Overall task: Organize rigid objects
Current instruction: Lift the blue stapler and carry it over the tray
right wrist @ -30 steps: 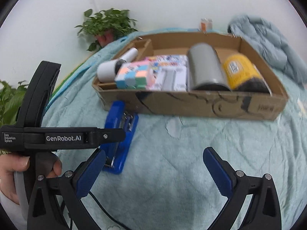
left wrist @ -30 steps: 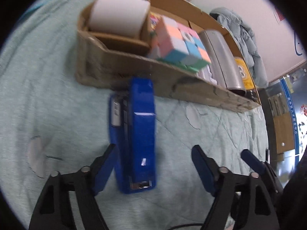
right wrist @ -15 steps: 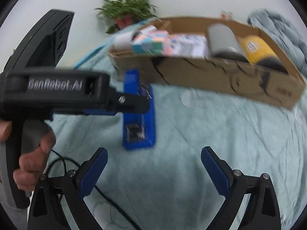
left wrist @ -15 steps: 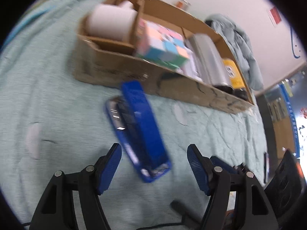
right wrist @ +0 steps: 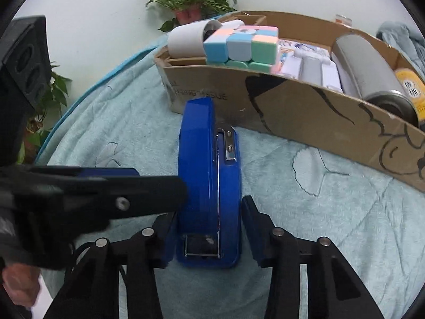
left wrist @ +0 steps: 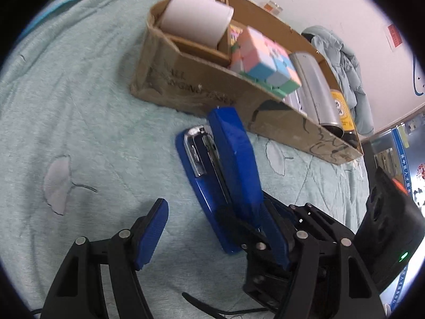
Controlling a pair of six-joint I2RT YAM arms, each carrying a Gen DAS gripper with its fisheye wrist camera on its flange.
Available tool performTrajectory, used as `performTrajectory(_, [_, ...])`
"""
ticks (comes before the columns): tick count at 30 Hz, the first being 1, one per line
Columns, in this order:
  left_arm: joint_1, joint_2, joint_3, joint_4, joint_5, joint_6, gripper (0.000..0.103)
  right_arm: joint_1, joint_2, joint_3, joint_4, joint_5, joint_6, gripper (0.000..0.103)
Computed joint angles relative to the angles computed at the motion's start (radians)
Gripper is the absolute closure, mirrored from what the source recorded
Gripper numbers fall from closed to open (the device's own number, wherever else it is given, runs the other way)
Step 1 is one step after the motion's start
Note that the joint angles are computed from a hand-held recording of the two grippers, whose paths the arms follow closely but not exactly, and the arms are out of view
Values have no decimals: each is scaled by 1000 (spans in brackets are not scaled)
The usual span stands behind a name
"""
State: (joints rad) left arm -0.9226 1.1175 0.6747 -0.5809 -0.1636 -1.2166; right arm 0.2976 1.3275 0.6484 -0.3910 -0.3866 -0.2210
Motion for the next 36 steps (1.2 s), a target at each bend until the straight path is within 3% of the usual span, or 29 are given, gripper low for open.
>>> performTrajectory(5, [9,39,-17,98,68,26,33,-110,89,102,-174,-172,25,64])
performTrajectory(8, [12,62,-23,134,81,30,34,-121,109,128,-259,-216,23,64])
performTrajectory(10, [-2,71,-12,112,49,21,42,-130,130,142,-312,-265,23,64])
performTrajectory(13, [-18,71,-1,93,34,34,46,-123,89,121,-304,-248,28,66])
performTrajectory(14, [-29,70,8,81,29,35,46,-107,58,112,-298,-229,32,78])
performTrajectory(17, [-65,47,38,22,-21,25,46,-42,-38,94,-287,-165,45,77])
performTrajectory(23, [-104,0,127,-80,-103,46,47,-46,-130,118,-320,-173,51,78])
performTrajectory(28, [-45,18,284,-151,-143,172,47,-66,-154,239,-366,-196,65,78])
performTrajectory(36, [230,241,618,-212,14,519,47,-125,55,618,-476,-214,68,78])
